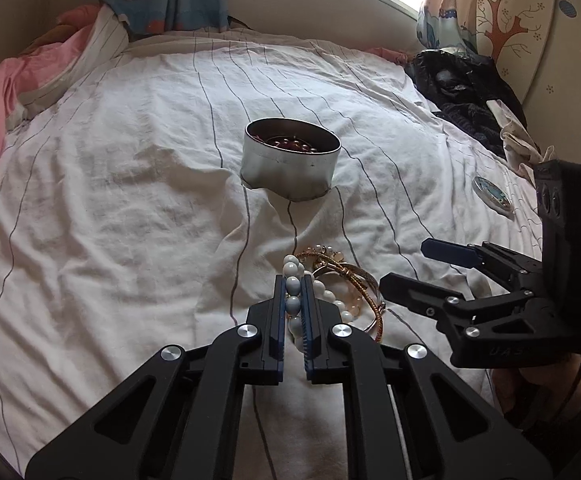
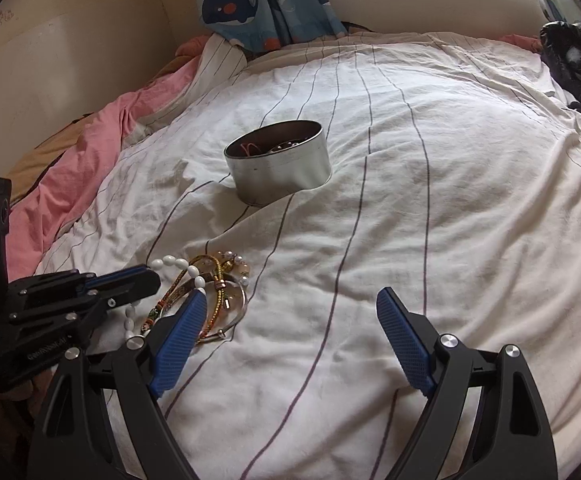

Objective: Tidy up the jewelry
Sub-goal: 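Close the right gripper on the gold-and-green bead bracelet while the left holds the white one, then carry the white bracelet into the tin with the left gripper while the right drops the gold one in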

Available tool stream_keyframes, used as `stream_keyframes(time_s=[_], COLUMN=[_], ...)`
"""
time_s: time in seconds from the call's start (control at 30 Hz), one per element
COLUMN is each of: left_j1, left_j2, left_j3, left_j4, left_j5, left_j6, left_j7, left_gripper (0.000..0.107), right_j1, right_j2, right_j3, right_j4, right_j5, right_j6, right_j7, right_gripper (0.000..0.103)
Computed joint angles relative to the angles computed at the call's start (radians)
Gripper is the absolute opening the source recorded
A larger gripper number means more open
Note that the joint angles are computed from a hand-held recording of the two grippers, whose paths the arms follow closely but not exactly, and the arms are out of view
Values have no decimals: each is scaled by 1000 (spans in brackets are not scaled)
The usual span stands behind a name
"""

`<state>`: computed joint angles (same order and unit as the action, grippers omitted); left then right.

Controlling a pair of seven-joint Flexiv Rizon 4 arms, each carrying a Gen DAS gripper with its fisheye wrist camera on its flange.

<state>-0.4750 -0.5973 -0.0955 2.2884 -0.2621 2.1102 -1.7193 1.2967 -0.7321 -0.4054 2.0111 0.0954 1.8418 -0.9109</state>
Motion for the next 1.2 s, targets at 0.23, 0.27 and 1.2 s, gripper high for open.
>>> stream_keyframes(time_s=[0.23, 0.27, 1.2], left_j1=[-61, -74, 145], left_j2=[23, 29, 42], left_j3=[49, 60, -92], left_j4=[16, 23, -171], left_j5=[-61, -80, 134], left_j6=[26, 34, -35], left_j7=[32, 40, 25], left_gripper=[7, 7, 7], right_j1=[-95, -105, -360], right_j2=[-9, -11, 70], right_j3=[83, 91, 304], right_j4=[-83, -94, -116], right_j5=[-135, -157, -127], right_j6=[-100, -119, 31], right_j7=[-10, -6, -21], right_gripper=[83, 83, 9])
